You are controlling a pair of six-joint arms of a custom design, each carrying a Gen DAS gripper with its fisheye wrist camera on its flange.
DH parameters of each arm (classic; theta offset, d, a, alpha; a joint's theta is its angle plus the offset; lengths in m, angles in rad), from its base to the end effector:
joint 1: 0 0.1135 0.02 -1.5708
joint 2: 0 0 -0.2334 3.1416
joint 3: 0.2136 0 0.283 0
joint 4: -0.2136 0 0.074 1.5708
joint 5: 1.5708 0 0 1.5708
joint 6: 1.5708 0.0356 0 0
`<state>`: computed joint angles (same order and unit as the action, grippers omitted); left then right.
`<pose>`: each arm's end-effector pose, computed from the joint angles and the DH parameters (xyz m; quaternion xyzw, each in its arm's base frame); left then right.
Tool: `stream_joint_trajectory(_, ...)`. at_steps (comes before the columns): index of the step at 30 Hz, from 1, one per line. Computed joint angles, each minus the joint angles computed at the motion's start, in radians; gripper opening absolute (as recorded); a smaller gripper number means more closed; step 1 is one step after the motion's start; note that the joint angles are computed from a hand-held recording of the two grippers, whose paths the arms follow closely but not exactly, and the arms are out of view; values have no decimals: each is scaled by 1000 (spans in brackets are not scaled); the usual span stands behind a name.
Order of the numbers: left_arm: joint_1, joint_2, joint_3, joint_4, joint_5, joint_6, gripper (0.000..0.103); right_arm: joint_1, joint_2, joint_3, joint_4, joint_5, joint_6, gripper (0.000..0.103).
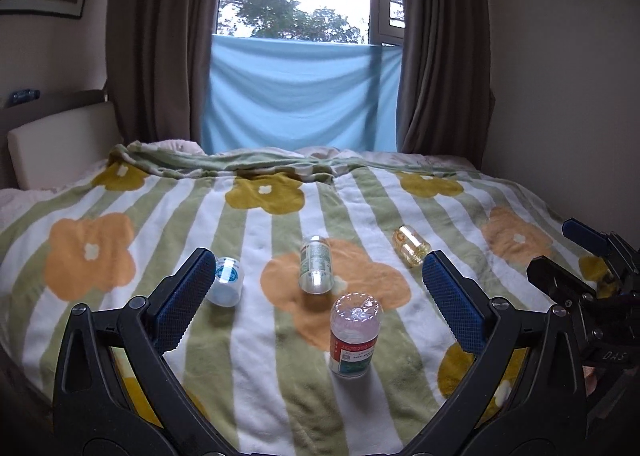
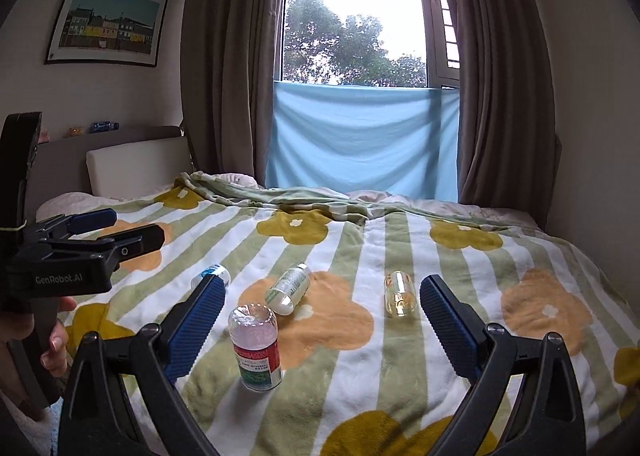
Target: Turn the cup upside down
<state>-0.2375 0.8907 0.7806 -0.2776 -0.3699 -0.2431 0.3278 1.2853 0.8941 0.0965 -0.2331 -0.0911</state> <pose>0.2498 -0.0472 0.2837 -0.1048 0.8156 0.0178 0.5687 0.3162 0.1162 0.2559 -0.2336 0.7660 0.1626 0.5764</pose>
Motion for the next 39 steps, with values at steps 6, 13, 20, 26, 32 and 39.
stream_joint_trajectory(6, -16, -177, -66, -67, -83, 13, 103, 85, -94, -10, -38, 198, 55, 98)
stream_joint_trajectory(13, 8, -279, -116, -96, -59, -3, 103, 111, -137, -41, -50, 278, 63, 98)
stream_joint_trajectory(20, -37, -291, -134, -105, -106, -3, 103, 116, -156, -48, -51, 295, 59, 98)
stream_joint_trajectory(26, -63, -279, -134, -104, -132, -7, 103, 118, -157, -47, -54, 297, 64, 98)
stream_joint_trajectory(32, -90, -271, -127, -116, -170, 0, 103, 116, -154, -43, -57, 294, 65, 98)
stream_joint_trajectory(39, -99, -269, -128, -114, -178, -4, 103, 112, -162, -45, -68, 292, 66, 98)
